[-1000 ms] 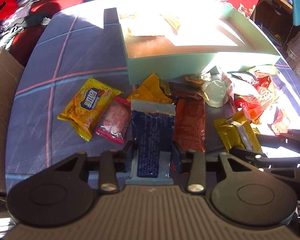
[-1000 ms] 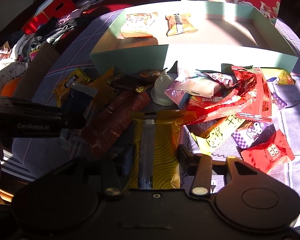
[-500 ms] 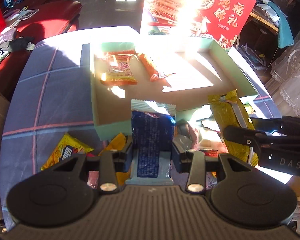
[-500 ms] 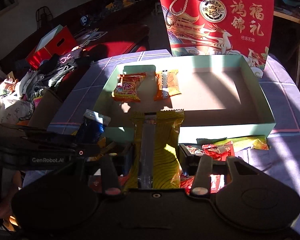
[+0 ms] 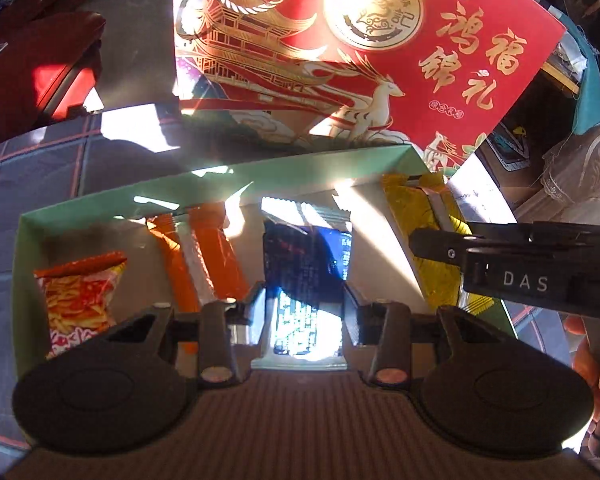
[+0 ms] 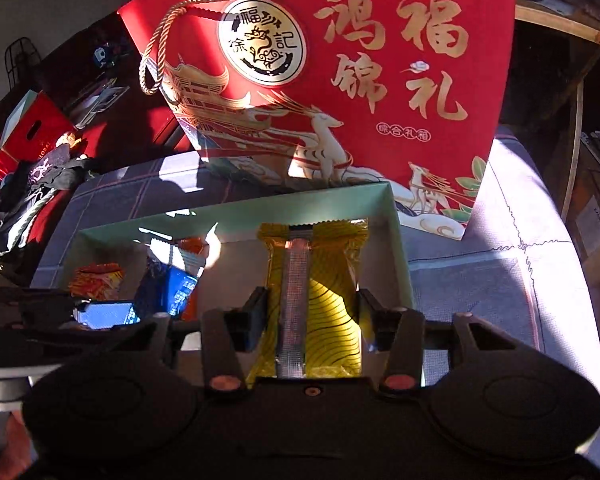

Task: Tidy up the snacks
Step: 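Carry both packs into the green box and open both grippers, then move both grippers back to the snack pile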

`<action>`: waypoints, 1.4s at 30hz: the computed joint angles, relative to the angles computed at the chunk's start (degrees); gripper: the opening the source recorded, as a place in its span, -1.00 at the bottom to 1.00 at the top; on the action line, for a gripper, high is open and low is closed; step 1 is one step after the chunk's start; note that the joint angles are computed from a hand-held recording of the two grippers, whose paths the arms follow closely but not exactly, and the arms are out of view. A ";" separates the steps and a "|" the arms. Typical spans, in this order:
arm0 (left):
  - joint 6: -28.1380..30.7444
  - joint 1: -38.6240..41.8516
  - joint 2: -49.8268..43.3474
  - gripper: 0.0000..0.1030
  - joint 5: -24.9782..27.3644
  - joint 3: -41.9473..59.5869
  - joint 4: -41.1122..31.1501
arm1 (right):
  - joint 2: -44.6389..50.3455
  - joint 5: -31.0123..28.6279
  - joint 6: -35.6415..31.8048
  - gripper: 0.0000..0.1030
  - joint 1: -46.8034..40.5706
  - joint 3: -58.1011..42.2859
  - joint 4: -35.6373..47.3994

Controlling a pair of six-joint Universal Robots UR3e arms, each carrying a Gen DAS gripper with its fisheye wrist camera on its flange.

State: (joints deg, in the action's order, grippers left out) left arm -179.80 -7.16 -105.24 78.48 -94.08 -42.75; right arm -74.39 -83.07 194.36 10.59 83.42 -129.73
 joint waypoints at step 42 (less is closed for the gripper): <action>30.32 33.32 77.21 1.00 -6.40 -39.30 -45.19 | -23.03 -9.10 25.63 1.00 26.13 20.11 -1.93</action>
